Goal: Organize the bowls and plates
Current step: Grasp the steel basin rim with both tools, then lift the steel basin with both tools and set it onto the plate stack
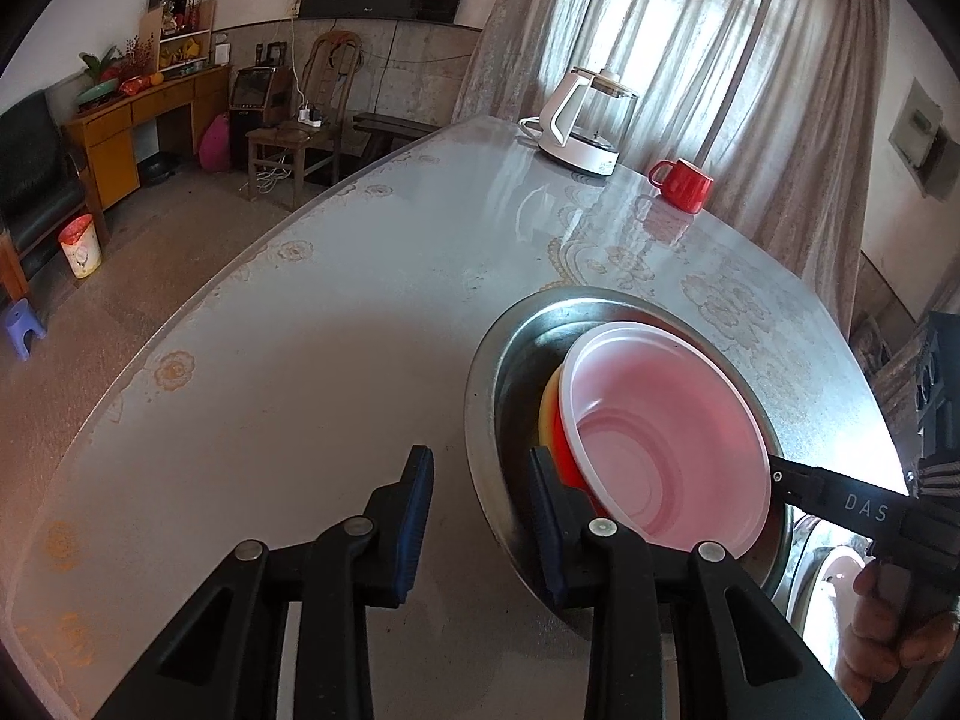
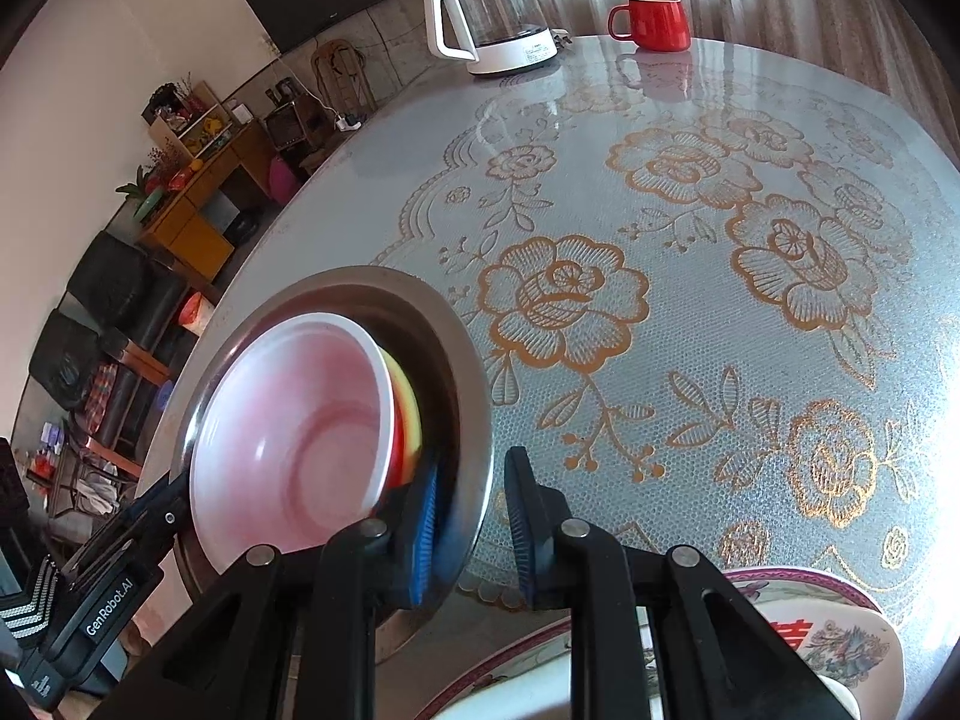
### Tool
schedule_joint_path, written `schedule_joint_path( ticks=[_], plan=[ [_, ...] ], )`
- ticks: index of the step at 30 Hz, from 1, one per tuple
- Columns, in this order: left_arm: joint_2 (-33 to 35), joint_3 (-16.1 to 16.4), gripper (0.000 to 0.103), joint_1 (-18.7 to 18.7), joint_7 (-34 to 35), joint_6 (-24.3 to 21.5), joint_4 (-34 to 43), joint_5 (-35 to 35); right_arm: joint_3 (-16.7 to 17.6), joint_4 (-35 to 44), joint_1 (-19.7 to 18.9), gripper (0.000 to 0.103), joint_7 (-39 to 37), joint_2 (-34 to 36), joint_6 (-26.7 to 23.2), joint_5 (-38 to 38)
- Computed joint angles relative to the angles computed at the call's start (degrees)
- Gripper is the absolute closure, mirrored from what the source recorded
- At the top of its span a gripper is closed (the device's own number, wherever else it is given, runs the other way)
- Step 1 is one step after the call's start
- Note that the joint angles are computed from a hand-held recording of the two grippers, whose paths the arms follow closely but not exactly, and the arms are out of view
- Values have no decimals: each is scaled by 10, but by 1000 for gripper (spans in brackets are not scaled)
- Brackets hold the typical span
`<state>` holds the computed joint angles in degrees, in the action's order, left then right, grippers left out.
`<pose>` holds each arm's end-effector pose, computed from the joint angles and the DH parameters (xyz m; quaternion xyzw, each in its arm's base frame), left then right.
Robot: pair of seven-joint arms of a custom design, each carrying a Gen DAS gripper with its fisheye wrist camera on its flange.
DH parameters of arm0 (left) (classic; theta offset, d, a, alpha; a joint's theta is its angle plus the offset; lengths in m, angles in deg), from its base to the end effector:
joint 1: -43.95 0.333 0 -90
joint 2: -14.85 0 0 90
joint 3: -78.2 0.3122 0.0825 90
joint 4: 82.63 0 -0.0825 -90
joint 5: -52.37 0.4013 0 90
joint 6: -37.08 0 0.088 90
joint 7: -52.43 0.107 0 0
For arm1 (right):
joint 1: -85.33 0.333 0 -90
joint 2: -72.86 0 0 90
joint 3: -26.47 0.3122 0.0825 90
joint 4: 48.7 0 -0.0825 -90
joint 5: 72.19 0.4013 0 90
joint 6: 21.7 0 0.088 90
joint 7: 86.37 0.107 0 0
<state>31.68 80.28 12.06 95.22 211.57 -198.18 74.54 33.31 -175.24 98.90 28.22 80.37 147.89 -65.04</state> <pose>0.5527 -0.3520 0.3736 -0.6343 0.6825 -0.3393 0.1297 0.5674 0.2008 0.3761 -0.6045 0.7352 -0.0827 0.2955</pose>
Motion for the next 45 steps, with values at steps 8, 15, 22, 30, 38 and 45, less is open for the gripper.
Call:
schedule_joint_path(
  ticks=[8, 15, 22, 30, 38, 45],
  plan=[
    [15, -5, 70, 9, 13, 29, 3, -29, 20, 1, -17, 79, -47, 3, -2, 64],
    [22, -64, 68, 58, 96, 51, 0, -125, 18, 2, -13, 79, -67, 5, -1, 88],
    [15, -98, 87, 79, 179, 74, -17, -177, 14, -4, -8, 79, -54, 0, 6, 77],
    [-2, -181, 86, 147, 256, 81, -45, -261, 0, -9, 8, 91, -3, -5, 8, 5],
    [-33, -184, 86, 139, 301, 91, -78, -331, 19, -18, 0, 91, -65, -17, 12, 88],
    [-63, -214, 86, 158, 345, 114, -104, -375, 16, -38, 9, 91, -62, -33, 36, 82]
  ],
)
